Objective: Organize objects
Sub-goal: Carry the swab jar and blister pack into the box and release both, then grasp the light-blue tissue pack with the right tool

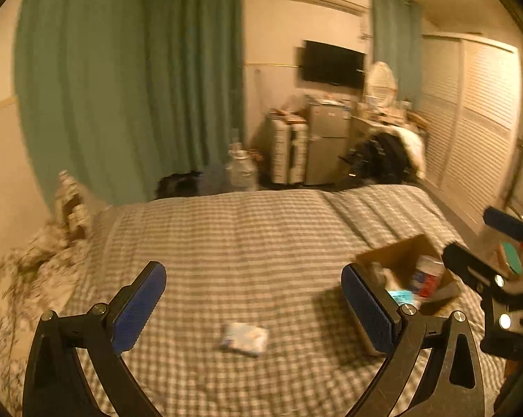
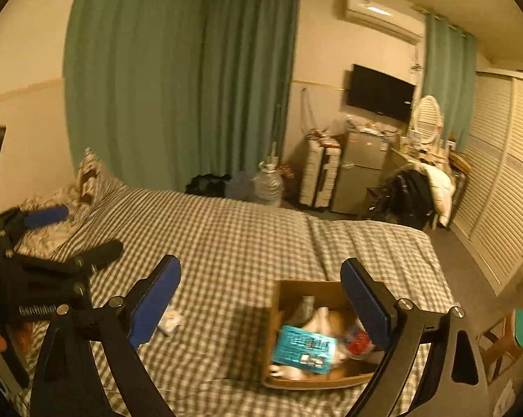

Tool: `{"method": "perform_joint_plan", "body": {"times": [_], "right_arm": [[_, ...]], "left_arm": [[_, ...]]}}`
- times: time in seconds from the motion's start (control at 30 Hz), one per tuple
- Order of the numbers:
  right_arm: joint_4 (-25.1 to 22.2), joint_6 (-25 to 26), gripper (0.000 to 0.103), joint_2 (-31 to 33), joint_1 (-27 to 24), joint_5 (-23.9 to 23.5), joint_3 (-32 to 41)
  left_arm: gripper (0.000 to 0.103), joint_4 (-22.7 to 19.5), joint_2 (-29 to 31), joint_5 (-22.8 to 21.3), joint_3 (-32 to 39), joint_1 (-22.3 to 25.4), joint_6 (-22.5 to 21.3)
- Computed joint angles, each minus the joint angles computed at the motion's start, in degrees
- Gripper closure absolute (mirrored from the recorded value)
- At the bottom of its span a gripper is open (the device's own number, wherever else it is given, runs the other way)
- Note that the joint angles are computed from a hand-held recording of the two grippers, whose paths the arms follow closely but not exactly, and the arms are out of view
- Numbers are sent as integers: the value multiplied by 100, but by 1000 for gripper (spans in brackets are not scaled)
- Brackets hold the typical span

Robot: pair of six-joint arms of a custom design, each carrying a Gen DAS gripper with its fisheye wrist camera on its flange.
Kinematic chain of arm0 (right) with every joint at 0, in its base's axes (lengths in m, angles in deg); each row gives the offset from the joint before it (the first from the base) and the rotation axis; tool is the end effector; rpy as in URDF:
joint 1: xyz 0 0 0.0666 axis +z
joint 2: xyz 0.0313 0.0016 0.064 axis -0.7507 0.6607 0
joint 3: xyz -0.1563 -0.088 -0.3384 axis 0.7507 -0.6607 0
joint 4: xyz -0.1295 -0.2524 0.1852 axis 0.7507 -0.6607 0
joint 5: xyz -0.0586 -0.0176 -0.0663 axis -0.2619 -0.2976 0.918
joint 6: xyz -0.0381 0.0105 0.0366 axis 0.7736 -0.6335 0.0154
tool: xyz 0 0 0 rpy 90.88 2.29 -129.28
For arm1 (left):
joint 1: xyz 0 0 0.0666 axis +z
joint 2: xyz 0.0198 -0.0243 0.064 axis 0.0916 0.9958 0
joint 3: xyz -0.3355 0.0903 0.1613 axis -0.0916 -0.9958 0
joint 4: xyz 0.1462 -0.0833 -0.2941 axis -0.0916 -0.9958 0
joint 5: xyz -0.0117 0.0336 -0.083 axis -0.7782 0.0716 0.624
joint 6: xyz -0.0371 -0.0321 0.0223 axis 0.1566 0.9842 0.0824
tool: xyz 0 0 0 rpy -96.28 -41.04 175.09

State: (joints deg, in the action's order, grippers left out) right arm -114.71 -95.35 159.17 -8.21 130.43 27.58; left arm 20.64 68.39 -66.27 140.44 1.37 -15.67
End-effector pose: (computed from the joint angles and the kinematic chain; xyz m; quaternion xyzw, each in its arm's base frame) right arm 0.3615 0.2759 0.5215 0.0397 0.8654 -0.0734 0.4941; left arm 0.4583 -0.0423 0.4999 0.2000 0.8599 -0.0998 0.4589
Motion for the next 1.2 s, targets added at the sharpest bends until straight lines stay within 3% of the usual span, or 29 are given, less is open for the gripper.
{"method": "perform_joint_plan", "body": {"times": [0.17, 0.43, 0.53, 0.7, 0.8, 0.93, 1.03, 1.2], "right_arm": [[493, 268, 0, 556, -78, -446, 156], [1045, 871, 0, 1635, -356, -1226, 672], [1576, 1129, 0, 1975, -453, -1562, 668], [2851, 1749, 0, 2409, -417, -1333, 63], [2502, 1930, 0, 2870, -442, -1925, 198], [1843, 1981, 0, 3423, -434, -2223, 750], [1488, 1727, 1, 3709, -516, -2392, 1078], [1121, 1316, 5, 3906, -606, -2776, 1357]], "left_arm": [[0, 376, 296, -174, -80, 425, 9], [0, 1079, 942, -684, -234, 687, 106], [0, 1349, 1239, -870, -289, 709, 284], [0, 1780, 1864, -937, -478, 812, 231], [0, 1888, 2148, -1087, -576, 853, -55], [0, 1626, 2465, -1000, -352, 936, -97], [0, 1613, 2531, -723, -319, 1010, 62], [0, 1508, 2577, -773, -314, 974, -110]]}}
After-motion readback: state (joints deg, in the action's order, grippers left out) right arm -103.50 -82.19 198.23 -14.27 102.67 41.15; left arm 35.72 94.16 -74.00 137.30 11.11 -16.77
